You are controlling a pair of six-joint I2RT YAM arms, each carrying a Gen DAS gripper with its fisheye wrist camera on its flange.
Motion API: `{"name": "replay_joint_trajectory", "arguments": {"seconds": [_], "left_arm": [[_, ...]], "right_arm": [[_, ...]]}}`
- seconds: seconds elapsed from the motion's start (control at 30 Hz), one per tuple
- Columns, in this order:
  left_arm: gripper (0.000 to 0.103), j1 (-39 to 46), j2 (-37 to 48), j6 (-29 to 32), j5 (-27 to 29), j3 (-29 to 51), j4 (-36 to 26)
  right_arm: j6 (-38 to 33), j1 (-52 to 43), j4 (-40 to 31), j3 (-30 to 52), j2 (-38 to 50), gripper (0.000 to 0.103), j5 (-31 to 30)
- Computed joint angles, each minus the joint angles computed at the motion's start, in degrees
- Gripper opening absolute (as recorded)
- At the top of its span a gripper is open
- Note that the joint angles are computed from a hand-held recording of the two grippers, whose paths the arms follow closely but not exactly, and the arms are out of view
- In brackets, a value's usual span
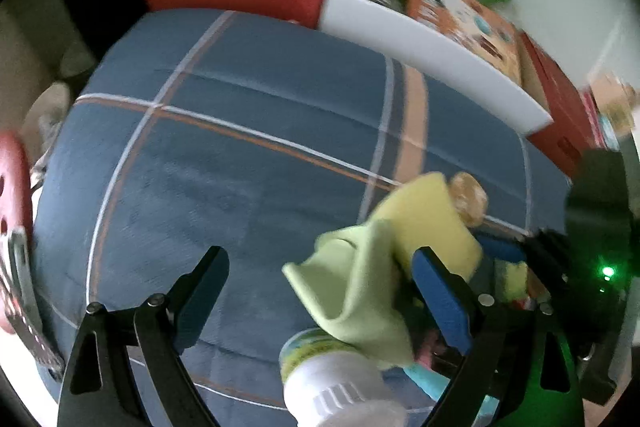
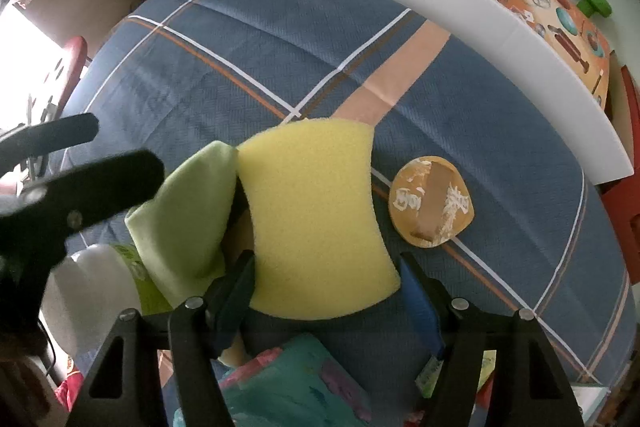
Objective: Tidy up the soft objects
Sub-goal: 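Close the left gripper on the light-green cloth while the right gripper holds the sponge, then carry the cloth and sponge over the white tray with both grippers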
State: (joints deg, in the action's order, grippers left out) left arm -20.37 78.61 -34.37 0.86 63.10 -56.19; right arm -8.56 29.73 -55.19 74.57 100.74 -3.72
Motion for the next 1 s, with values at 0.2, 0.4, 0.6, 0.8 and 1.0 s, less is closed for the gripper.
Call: {"name": "replay_joint_trajectory", "arguments": {"seconds": [0.2,0.4,0.6,0.8,1.0], "left_arm": [[0.086,-0.4,6.8,5.1,1.5,6.8,-4.7],[0.064,2.1,13.2,7.4,6.9,9.8,-6.5],[0.027,3.4,17.1,8.6,12.0,10.0,-6.1],[0.008,4.0,15.0,7.5,13.1,9.4,-4.7],[0.006,4.8,9.1,7.5,10.7,10.4,-7.8]], "right_arm": [[-1.8,-2.3,-0.8,-0.7,-1.1,0.073,-0.5],[-3.2,-4.2,-1.0,-1.3,-1.6,0.072,-0.8],[-5.4,-6.9,-3.2,-1.3,-3.9,0.071,-1.9],[-5.8,-8.3,-4.8,0.3,-5.1,0.069,-2.5],[-6.7,-10.7,-7.7,2.1,-7.7,0.069,-3.3]]}}
